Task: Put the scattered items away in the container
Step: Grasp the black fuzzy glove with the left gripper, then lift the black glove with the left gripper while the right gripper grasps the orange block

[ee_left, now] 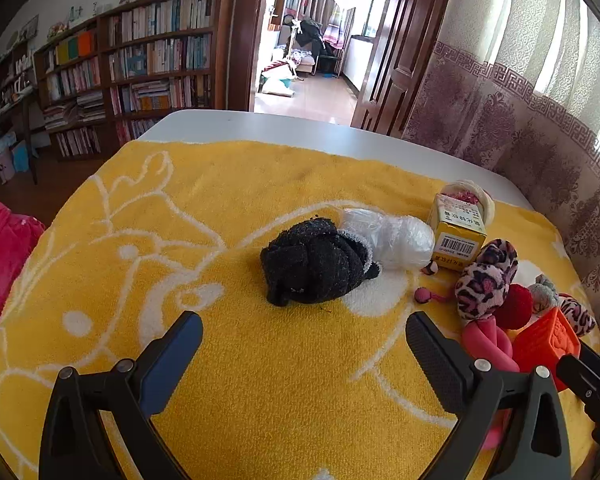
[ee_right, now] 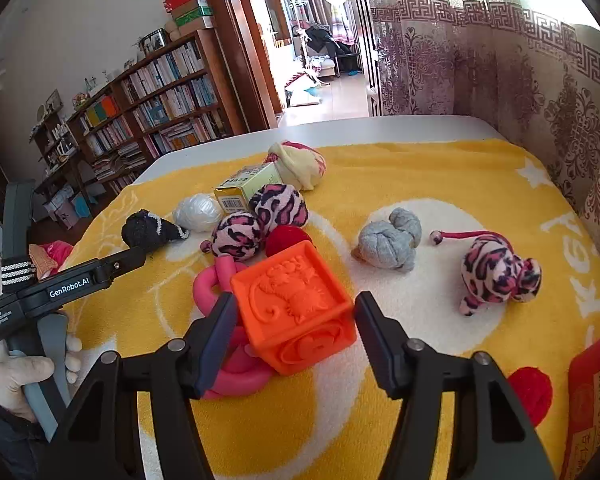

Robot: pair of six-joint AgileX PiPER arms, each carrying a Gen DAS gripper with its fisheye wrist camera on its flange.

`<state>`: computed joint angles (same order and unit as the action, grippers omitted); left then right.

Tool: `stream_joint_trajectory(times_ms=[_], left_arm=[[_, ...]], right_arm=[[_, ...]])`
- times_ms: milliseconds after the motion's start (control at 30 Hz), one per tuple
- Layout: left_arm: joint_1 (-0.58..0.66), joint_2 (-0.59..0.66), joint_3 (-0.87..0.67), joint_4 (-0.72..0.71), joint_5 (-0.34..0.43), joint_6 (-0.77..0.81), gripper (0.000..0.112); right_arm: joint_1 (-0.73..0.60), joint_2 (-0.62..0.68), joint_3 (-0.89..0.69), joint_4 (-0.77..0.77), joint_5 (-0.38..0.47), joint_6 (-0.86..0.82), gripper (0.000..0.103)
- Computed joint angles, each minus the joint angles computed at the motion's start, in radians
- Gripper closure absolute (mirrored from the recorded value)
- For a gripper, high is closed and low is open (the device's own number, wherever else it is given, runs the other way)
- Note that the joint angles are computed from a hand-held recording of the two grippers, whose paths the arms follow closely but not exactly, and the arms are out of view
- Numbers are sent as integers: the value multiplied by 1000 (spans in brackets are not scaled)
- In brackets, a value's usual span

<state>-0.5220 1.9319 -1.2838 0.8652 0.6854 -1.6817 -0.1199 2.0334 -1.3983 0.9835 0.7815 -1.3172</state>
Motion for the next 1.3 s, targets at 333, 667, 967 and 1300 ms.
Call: stream_joint_trajectory(times_ms=[333,667,967,1300], left_arm=[[59,109,-222,-123,72,280,9],[94,154,-221,-166,-19,320,10],[151,83,-56,-109,-237,194,50],[104,-26,32,139,-209,-75,51]], right_arm=[[-1,2,4,12,-1,-5,39],[-1,-4,25,41,-21,-38,38],[0,-18,59,76,-45,-82,38],[-25,-7,35,73,-8,-36,40]])
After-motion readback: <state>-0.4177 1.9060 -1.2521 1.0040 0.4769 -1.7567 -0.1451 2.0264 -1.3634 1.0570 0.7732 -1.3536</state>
